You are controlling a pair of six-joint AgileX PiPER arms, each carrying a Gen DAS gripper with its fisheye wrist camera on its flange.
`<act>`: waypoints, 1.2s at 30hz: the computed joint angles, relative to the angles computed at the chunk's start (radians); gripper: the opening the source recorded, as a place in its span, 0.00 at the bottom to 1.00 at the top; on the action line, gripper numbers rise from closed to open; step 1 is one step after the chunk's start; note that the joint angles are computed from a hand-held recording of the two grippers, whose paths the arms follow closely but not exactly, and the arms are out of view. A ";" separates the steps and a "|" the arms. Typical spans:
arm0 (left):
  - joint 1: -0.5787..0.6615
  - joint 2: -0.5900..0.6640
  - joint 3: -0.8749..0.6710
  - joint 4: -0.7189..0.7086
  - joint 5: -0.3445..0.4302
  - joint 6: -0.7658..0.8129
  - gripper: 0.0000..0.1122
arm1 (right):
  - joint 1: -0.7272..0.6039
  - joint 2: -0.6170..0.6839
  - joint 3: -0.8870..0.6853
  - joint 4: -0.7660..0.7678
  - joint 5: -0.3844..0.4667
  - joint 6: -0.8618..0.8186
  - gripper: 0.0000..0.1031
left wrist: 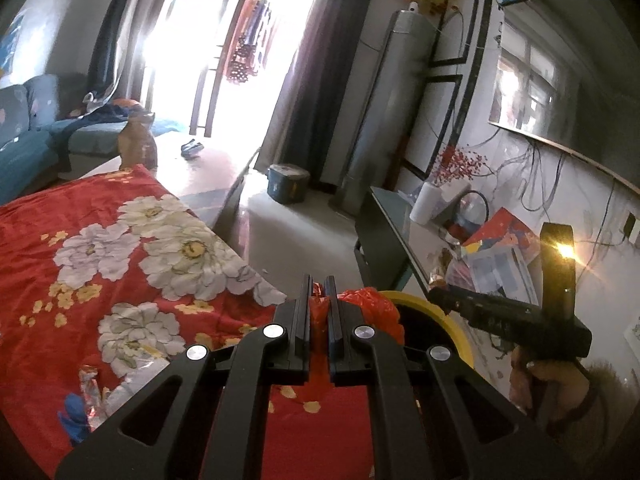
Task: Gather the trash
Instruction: 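Carry the red bag and pink wrapper in both tools over the bin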
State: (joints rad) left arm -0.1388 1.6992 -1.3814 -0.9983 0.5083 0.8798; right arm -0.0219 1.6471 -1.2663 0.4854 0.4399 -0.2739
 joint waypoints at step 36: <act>-0.217 0.131 -0.105 0.198 -0.061 -0.142 0.05 | -0.180 0.035 0.032 0.137 0.035 -0.141 0.24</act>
